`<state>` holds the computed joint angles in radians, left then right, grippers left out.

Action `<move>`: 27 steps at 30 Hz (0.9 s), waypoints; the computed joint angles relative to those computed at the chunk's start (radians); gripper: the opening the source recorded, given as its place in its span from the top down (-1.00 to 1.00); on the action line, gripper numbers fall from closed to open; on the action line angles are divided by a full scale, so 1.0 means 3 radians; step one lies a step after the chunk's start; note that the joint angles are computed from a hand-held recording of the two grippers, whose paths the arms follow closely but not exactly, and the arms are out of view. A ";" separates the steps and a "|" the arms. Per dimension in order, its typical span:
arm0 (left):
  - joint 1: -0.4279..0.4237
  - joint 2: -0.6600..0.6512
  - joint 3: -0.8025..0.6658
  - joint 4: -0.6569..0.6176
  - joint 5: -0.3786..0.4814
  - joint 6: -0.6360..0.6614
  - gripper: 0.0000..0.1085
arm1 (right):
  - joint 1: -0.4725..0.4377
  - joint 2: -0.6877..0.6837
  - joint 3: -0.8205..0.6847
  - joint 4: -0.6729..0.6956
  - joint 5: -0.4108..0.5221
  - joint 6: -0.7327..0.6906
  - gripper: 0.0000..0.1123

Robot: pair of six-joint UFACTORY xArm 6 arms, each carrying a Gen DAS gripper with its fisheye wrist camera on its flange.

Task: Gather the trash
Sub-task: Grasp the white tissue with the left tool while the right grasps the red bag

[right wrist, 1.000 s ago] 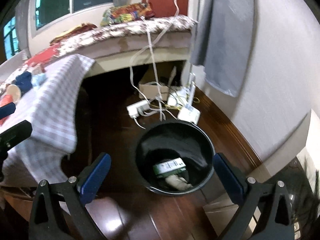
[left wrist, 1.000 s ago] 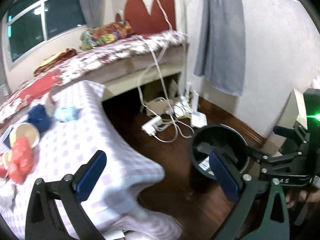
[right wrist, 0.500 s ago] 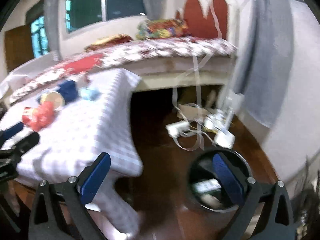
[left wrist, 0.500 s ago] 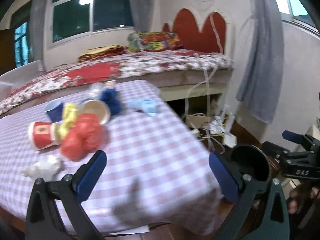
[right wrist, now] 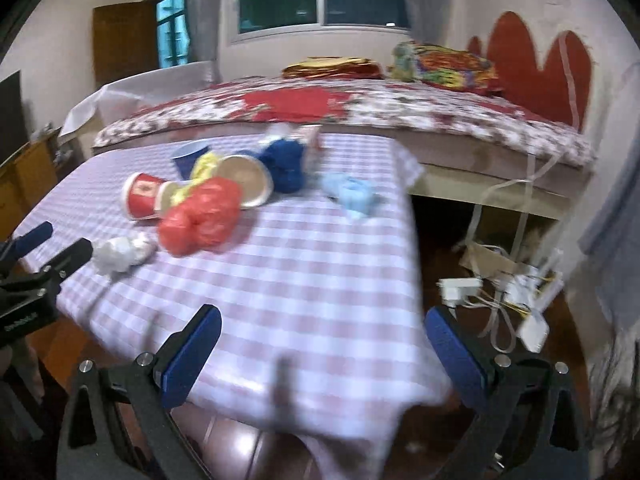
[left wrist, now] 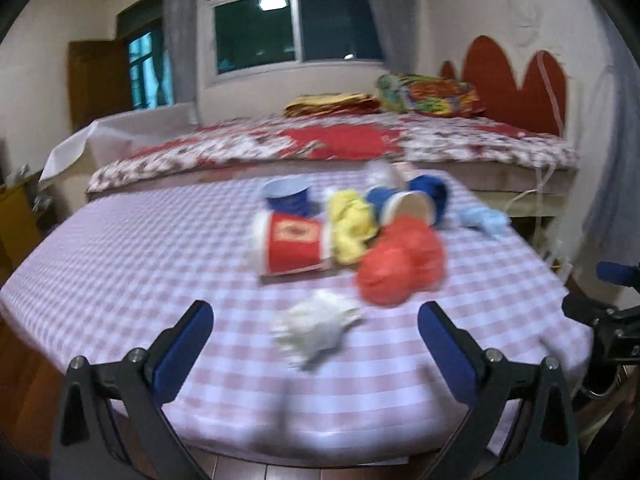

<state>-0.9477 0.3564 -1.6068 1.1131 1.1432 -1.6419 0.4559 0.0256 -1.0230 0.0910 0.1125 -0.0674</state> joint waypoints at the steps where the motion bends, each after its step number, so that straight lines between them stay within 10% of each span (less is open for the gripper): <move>1: 0.0022 -0.0023 0.0052 -0.0028 -0.0005 -0.0029 -0.81 | 0.0057 0.0081 -0.0085 0.0074 0.0014 -0.0077 -0.83; 12: 0.0375 0.0139 0.0082 -0.0417 -0.0563 0.0139 -0.45 | 0.0178 0.0526 -0.0585 0.0343 0.0185 -0.0346 -0.83; 17: 0.0493 0.0164 0.0111 -0.0472 -0.0872 0.0158 0.21 | 0.0226 0.0760 -0.0896 0.0510 0.0297 -0.0535 -0.83; 27: 0.0563 -0.0097 0.0423 -0.0353 -0.0904 -0.0229 0.26 | 0.0360 0.1309 -0.1684 0.0863 0.0631 -0.0864 -0.66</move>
